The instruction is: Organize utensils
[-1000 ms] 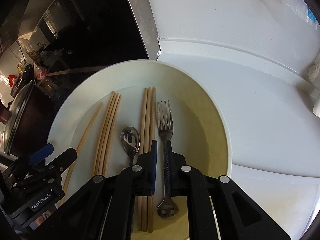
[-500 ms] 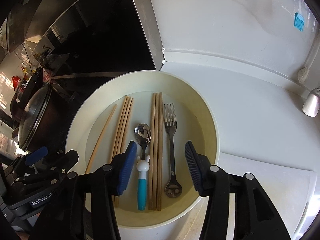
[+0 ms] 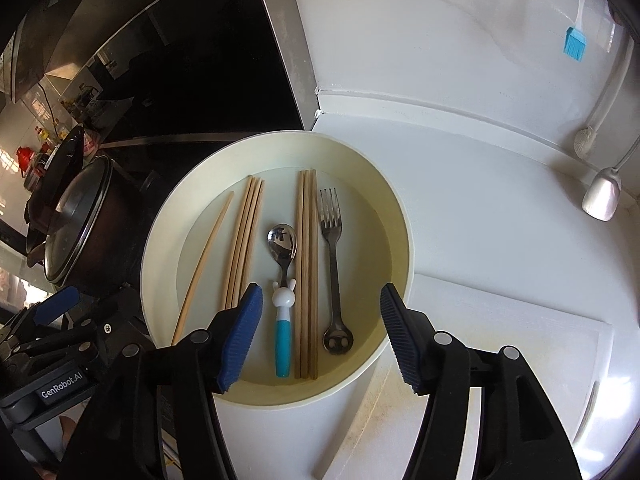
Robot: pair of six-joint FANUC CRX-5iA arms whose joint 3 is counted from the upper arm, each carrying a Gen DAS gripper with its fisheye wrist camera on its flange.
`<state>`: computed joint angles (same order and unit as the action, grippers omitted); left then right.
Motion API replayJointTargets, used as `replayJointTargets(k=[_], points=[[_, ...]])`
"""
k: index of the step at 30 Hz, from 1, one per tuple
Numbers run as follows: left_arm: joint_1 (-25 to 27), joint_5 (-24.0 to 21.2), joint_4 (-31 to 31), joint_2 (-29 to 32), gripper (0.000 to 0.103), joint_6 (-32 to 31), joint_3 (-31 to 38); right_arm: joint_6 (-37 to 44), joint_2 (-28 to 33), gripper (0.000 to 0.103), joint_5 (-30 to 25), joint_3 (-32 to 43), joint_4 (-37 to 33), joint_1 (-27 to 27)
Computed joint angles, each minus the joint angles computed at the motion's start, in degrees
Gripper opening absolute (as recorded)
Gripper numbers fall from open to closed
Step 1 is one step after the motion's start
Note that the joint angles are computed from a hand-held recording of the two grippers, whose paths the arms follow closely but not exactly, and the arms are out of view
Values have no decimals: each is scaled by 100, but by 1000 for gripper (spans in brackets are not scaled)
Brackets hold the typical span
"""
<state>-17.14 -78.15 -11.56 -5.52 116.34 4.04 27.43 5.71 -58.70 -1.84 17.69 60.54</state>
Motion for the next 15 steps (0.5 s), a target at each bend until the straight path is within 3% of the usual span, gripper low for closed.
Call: replayJointTargets(k=[15], points=[[-113,-295,33,13,97,-112,305,-135,-225,59,-428,16,108,155]])
